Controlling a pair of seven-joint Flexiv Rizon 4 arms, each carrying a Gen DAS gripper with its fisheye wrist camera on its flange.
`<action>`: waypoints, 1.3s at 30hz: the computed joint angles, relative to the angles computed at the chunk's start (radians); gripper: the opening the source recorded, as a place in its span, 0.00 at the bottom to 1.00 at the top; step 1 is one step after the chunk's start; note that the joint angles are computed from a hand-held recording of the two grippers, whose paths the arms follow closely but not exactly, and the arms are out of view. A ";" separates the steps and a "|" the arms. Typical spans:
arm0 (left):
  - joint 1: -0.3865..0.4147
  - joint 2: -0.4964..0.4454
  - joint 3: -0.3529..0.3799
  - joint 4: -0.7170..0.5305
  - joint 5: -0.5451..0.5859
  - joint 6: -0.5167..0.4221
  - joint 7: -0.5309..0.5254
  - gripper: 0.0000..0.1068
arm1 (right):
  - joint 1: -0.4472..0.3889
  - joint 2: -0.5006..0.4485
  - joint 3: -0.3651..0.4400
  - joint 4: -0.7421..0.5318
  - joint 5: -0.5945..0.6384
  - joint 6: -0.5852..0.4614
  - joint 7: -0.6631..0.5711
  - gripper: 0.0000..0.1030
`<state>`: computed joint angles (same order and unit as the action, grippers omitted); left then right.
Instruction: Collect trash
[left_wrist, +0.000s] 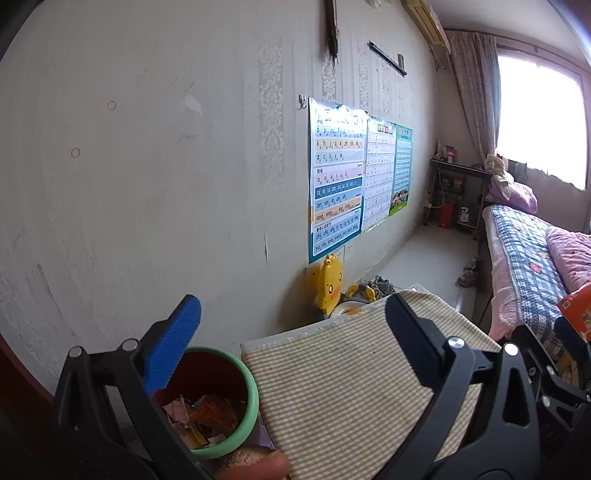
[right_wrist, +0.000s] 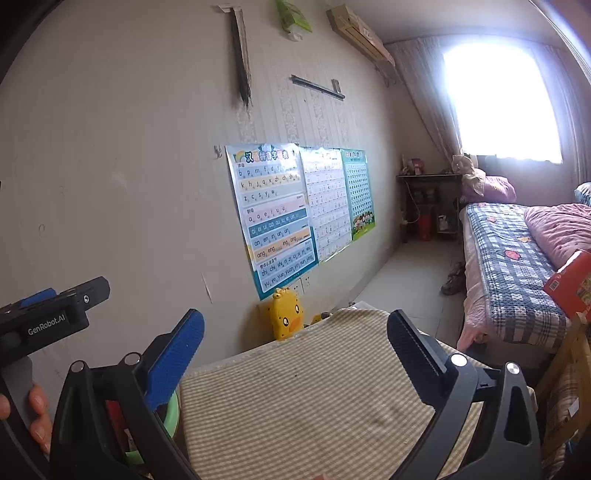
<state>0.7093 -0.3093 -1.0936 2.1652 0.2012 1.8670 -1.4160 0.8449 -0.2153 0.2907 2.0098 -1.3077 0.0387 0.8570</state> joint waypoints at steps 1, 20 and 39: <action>-0.001 -0.001 0.000 -0.001 -0.001 -0.002 0.000 0.92 | -0.001 0.000 0.000 -0.001 0.001 0.005 -0.004 0.93; -0.055 -0.003 0.065 -0.010 -0.017 -0.012 0.012 0.92 | -0.012 -0.019 -0.015 -0.010 -0.004 0.081 -0.035 0.93; -0.101 -0.013 0.105 -0.015 -0.051 -0.035 0.049 0.92 | -0.018 -0.026 -0.021 -0.013 0.003 0.124 -0.031 0.93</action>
<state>0.6085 -0.3218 -0.9884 2.1500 0.1500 1.8325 -1.3667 0.8270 -0.2416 0.2693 1.9972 -1.3051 0.1626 0.8264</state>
